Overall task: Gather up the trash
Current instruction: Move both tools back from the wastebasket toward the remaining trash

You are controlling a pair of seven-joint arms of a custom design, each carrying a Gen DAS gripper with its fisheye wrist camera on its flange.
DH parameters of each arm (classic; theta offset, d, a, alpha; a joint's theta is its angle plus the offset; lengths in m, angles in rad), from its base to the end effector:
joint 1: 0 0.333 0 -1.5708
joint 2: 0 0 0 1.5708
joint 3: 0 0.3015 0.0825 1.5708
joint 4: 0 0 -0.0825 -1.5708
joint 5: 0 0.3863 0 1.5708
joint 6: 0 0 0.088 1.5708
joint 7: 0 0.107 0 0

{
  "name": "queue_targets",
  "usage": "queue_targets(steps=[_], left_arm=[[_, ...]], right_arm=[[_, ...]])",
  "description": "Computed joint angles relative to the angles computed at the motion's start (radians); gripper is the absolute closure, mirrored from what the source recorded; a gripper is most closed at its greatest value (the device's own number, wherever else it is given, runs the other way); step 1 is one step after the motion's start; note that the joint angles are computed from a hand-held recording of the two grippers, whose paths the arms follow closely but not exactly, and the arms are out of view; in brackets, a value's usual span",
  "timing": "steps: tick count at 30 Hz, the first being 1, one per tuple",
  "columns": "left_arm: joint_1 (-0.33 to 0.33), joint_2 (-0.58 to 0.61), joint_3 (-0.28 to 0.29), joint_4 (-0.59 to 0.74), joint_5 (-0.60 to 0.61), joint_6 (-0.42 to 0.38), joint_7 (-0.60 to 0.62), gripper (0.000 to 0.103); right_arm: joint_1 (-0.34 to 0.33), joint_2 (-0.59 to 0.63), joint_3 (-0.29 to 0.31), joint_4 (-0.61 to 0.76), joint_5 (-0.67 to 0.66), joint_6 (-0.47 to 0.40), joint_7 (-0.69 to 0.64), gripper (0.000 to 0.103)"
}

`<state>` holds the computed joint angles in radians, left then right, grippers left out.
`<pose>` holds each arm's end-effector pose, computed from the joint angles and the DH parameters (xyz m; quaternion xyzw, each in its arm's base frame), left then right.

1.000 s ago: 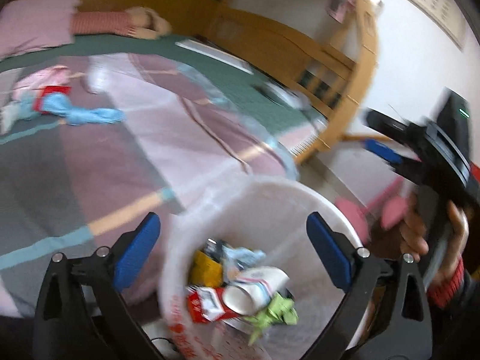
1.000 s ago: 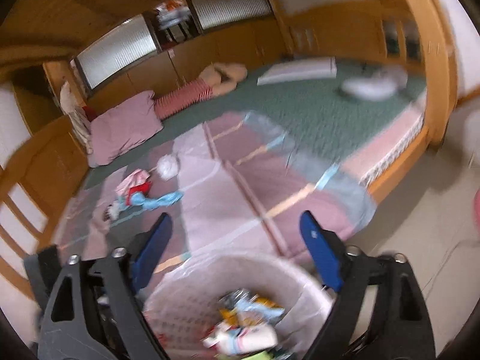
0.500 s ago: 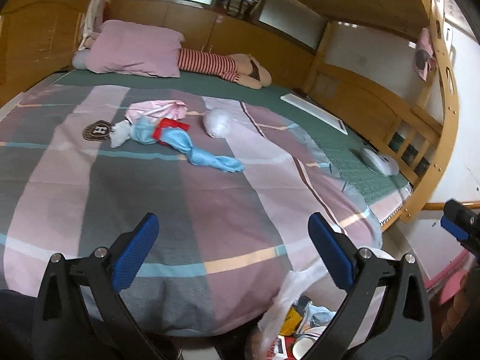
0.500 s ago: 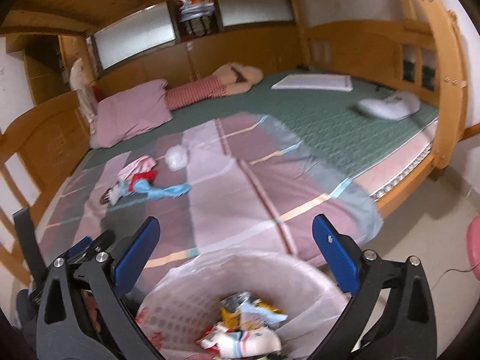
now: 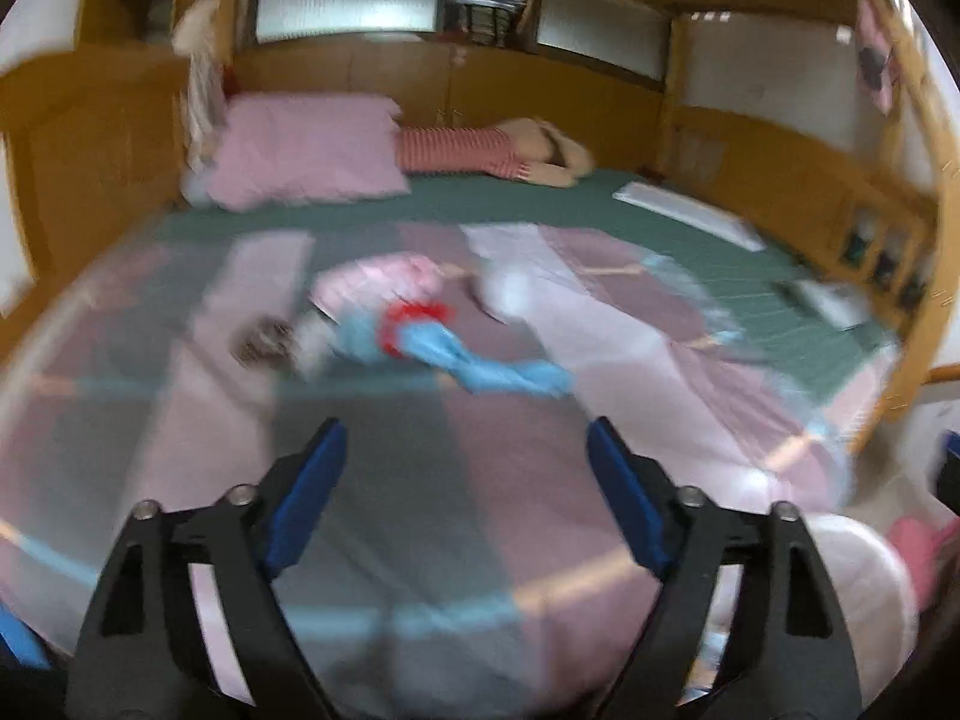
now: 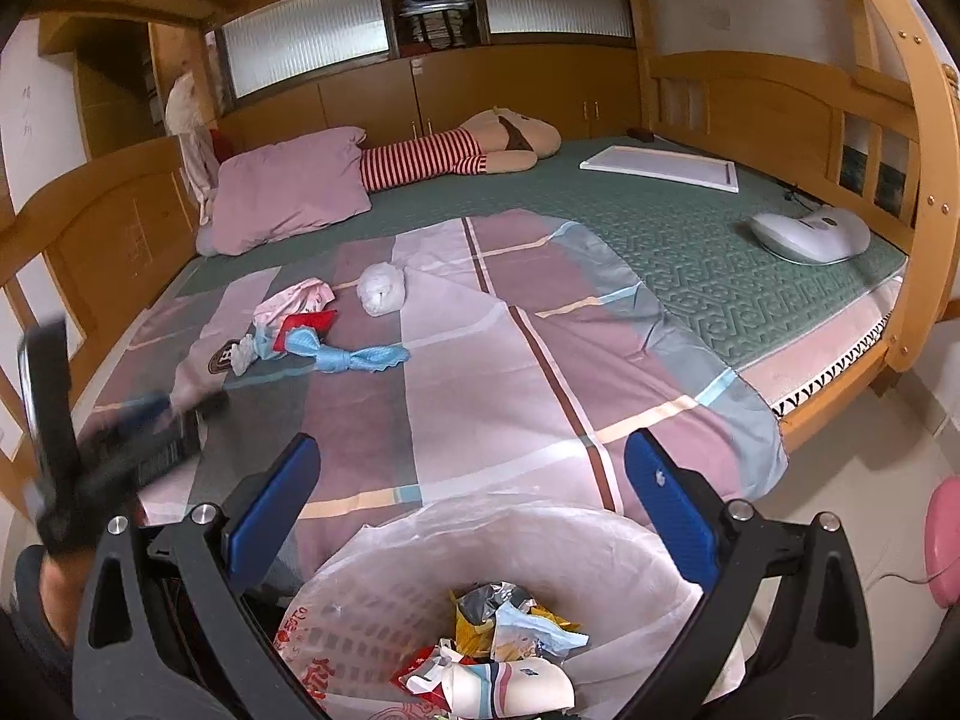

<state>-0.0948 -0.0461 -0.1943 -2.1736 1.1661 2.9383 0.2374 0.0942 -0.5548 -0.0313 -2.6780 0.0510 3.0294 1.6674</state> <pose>0.5173 -0.2169 0.4597 -0.6216 0.6369 -0.3350 0.3095 0.4214 0.0219 0.5033 -0.6082 0.6621 -0.2668 0.3472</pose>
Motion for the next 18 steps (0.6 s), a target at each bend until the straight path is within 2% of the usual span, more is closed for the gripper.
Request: queue_targets(steps=[2, 5, 6, 7, 8, 9, 11, 12, 14, 15, 18], left_arm=[[0.0, 0.029, 0.006, 0.055, -0.065, -0.091, 0.09, 0.027], [0.016, 0.059, 0.041, 0.095, -0.038, -0.118, 0.043, 0.026], [0.017, 0.064, 0.05, 0.098, -0.024, -0.154, 0.01, 0.023], [0.017, 0.073, 0.052, 0.103, -0.08, -0.245, 0.005, 0.021], [0.017, 0.074, 0.053, 0.105, -0.197, -0.315, 0.048, 0.021], [0.025, 0.074, 0.061, 0.099, -0.305, -0.349, 0.059, 0.021], [0.049, 0.053, 0.081, 0.053, -0.464, -0.364, -0.003, 0.021], [0.058, 0.039, 0.087, 0.03, -0.493, -0.346, -0.032, 0.021], [0.078, 0.01, 0.09, -0.014, -0.466, -0.295, -0.112, 0.02], [0.085, 0.004, 0.084, -0.018, -0.439, -0.298, -0.131, 0.019], [0.094, 0.007, 0.074, -0.013, -0.431, -0.299, -0.107, 0.015]], right_arm=[[0.007, 0.011, -0.004, 0.012, 0.006, -0.016, 0.0, 0.004], [0.002, 0.048, 0.008, 0.046, 0.006, -0.028, 0.013, 0.004], [-0.002, 0.078, 0.017, 0.077, 0.004, -0.046, 0.023, 0.004], [0.003, 0.101, 0.017, 0.101, 0.006, -0.06, 0.026, 0.004], [0.016, 0.138, 0.01, 0.141, 0.016, -0.081, 0.027, 0.004], [0.033, 0.175, 0.001, 0.179, 0.03, -0.098, 0.023, 0.004], [0.083, 0.276, -0.024, 0.279, 0.08, -0.106, -0.012, 0.005], [0.096, 0.321, -0.024, 0.323, 0.096, -0.104, -0.03, 0.005], [0.117, 0.442, -0.012, 0.451, 0.122, -0.119, -0.076, 0.011], [0.122, 0.495, -0.004, 0.509, 0.145, -0.134, -0.104, 0.012], [0.116, 0.68, 0.038, 0.723, 0.174, -0.202, -0.147, 0.016]])
